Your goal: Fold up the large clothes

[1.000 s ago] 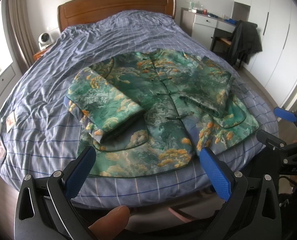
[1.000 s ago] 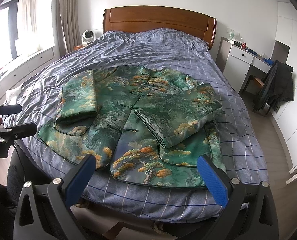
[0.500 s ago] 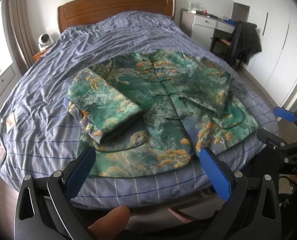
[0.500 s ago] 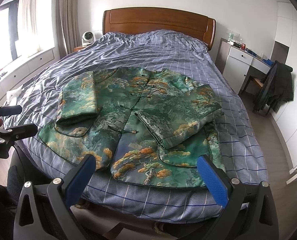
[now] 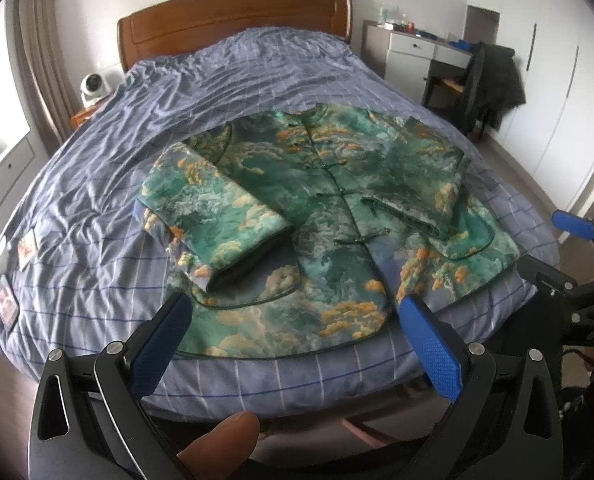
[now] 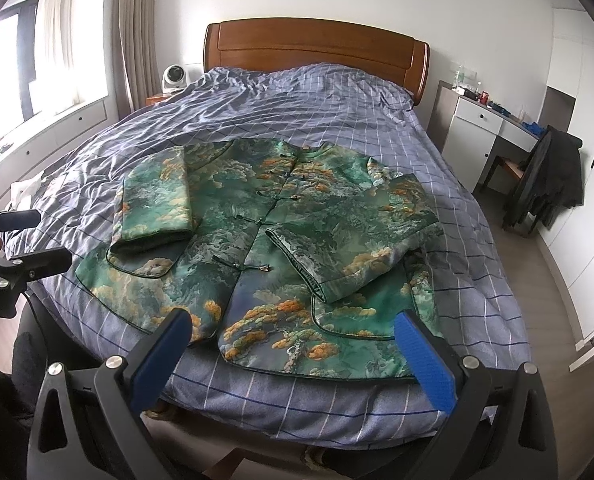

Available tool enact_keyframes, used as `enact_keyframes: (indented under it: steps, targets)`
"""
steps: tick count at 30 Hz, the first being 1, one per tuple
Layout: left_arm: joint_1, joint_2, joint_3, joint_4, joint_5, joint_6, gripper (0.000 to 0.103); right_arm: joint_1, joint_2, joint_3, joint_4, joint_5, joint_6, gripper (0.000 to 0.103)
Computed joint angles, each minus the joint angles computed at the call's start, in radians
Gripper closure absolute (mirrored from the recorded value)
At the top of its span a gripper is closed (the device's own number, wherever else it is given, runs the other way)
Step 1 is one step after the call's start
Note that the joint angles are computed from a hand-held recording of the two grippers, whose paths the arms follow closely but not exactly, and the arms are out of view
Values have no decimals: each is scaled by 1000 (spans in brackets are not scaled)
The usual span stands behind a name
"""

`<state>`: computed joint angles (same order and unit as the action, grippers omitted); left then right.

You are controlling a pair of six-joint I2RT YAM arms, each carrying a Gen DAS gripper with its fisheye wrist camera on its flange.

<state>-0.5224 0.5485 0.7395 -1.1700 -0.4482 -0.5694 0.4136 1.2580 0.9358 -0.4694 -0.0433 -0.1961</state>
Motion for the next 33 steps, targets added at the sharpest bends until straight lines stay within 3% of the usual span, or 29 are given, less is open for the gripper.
enact_keyframes:
  steps: [7, 10, 14, 19, 23, 28, 30, 32, 33]
  targets:
    - [48, 1, 4, -3, -6, 35, 0, -36, -1, 18, 17, -28, -35, 0]
    - [39, 8, 1, -10, -43, 27, 0, -117, -6, 33, 88, -169, -113, 0]
    - [26, -3, 4, -22, -54, 16, 0, -159, 198, 185, 18, -313, -348, 0]
    - [31, -15, 15, -64, -68, -8, 0, -115, 520, 317, 42, -169, -536, 0]
    - [131, -37, 12, -63, -13, 41, 0, -79, 688, 393, 101, -112, -641, 0]
    - [219, -61, 4, -53, 52, 91, 0, -82, 853, 533, 109, -69, -630, 2]
    - [251, -67, -2, -46, 82, 110, 0, -98, 886, 589, 66, -72, -604, 8]
    - [311, -69, -12, -27, 139, 147, 1, -128, 931, 699, -82, -135, -565, 38]
    - [319, -65, -14, -23, 153, 148, 1, -133, 936, 716, -110, -139, -552, 46]
